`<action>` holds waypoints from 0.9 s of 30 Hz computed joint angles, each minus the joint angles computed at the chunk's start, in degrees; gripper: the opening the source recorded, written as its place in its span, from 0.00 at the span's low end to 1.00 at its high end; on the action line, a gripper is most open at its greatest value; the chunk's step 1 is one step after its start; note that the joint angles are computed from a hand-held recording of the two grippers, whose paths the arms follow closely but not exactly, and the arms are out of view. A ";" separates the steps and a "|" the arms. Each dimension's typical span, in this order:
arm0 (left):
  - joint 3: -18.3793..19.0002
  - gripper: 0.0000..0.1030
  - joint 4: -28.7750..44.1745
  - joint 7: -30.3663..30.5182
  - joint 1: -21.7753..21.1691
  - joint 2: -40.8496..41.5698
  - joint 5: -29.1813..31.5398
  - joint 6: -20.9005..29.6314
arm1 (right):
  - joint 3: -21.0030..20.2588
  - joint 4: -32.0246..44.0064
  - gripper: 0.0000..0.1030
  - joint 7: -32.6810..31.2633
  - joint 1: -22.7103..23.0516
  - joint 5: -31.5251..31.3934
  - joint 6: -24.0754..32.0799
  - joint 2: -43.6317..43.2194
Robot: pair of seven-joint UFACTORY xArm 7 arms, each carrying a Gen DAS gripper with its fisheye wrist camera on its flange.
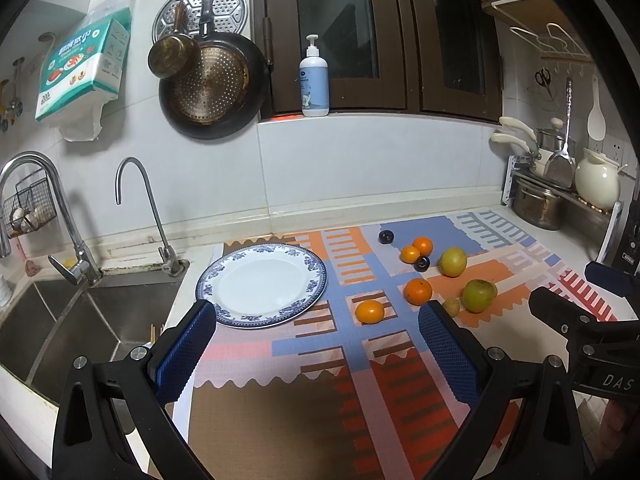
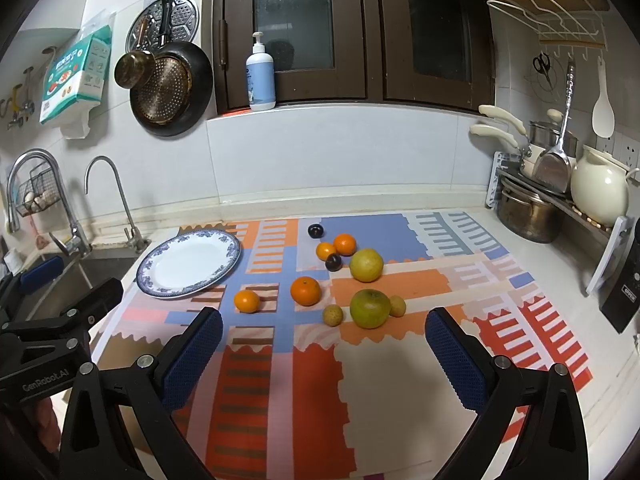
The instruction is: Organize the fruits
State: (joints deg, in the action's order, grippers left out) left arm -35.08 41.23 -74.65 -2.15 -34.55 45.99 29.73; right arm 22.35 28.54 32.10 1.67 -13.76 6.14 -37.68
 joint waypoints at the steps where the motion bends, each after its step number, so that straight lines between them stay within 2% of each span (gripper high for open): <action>1: 0.13 1.00 -0.01 0.04 -0.06 0.01 0.04 -0.15 | 0.13 0.15 1.00 0.07 -0.06 -0.04 0.09 0.05; 14: 0.47 1.00 -1.11 0.08 0.50 -1.14 0.12 -2.25 | -0.15 -0.02 1.00 -0.32 0.47 -0.10 -0.18 0.00; 27: 0.49 1.00 -2.57 2.10 1.98 -2.52 -2.20 -4.18 | 1.82 1.20 0.99 0.44 -0.57 -0.86 -1.24 2.08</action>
